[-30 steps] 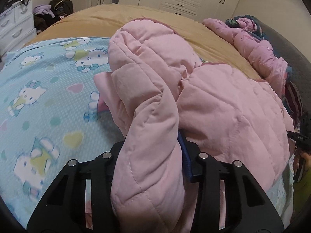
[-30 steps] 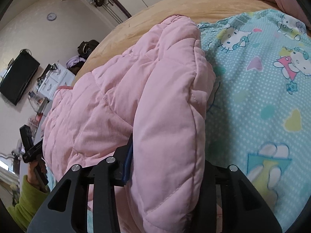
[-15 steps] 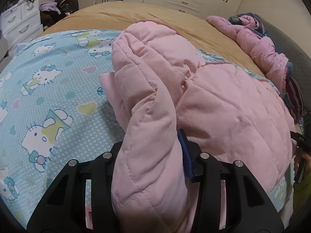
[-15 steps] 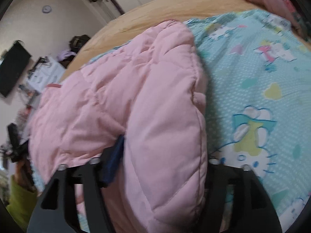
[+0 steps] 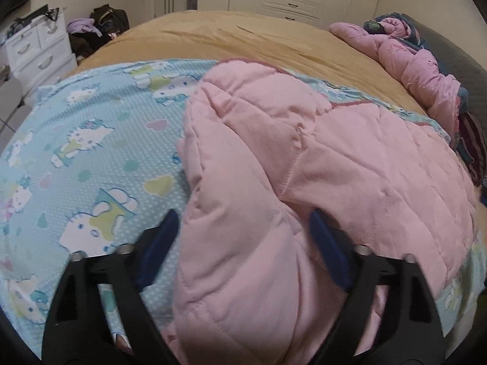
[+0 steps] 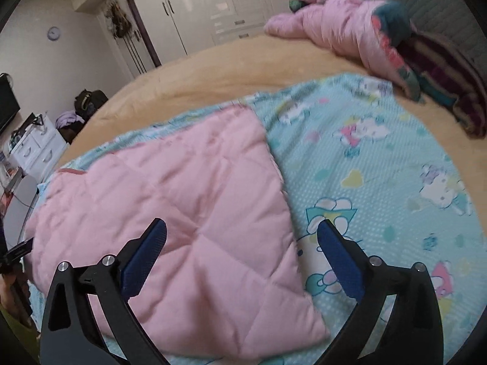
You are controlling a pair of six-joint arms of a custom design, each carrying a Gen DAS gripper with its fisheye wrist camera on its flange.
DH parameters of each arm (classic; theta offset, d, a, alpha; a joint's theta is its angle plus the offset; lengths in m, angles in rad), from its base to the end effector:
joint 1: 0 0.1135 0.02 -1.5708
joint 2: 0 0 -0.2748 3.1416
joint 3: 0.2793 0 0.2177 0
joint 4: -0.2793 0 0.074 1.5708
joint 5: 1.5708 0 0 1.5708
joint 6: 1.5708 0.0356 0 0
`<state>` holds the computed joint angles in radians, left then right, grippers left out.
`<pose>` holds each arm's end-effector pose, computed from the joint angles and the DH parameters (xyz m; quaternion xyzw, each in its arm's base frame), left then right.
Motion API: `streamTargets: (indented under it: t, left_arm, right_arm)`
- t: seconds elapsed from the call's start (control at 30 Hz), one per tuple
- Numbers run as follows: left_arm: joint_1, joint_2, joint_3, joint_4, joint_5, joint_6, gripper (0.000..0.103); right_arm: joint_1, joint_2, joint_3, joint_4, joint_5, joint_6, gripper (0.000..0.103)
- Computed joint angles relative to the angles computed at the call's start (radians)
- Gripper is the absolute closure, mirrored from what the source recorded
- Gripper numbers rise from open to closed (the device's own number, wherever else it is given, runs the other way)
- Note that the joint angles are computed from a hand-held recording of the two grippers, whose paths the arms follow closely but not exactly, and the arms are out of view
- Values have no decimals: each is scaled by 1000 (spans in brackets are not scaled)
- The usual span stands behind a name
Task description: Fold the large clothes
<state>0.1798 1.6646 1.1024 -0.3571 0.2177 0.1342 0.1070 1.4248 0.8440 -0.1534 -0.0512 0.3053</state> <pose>0.3169 0.0498 0.2398 0.0133 0.9424 -0.0519 0.3303 0.2675 0.0306 0.2473 0.0801 0.9100 0.1060 0.3927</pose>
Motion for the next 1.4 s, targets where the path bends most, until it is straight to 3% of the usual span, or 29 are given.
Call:
streamTargets:
  t: [0.13,0.57,0.67,0.77,0.97,1.07,1.17,1.27,1.4]
  left_arm:
    - [18,-108,-34,5,15,2,9]
    - [47,-607,-120,-240,94,16,9]
    - [43,-712,-161,-280,108,4,9]
    - [8,-815,-211,-317,87,-34,9]
    - [-132,-985,-348,-354,-41,-103,9]
    - [-213,-1053,-410,-366,-127,-165,9]
    - [-251,-1107,-450,-382,-148,-213,9]
    - [-398,-1147,-476,-372,-289,-299,9]
    - [-600,-1148,-482,-375,-456,-390,9]
  right_arm:
    - [106,-111,7,-53,85,41,4]
    - [547,-382,65,-277,385,140,4]
    - [687,-418,73,-335,522,168,4]
    - [865,-441,15,-341,719,283,4]
    - [1105,-382,-96,-373,871,517,4]
    - [1185,-359,-120,-386,920,557,4]
    - [1252,-329,-140,-407,971,645,4]
    - [1318,-297,-158,-416,1013,738,4]
    - [1302,-287,-180,-368,986,720,4]
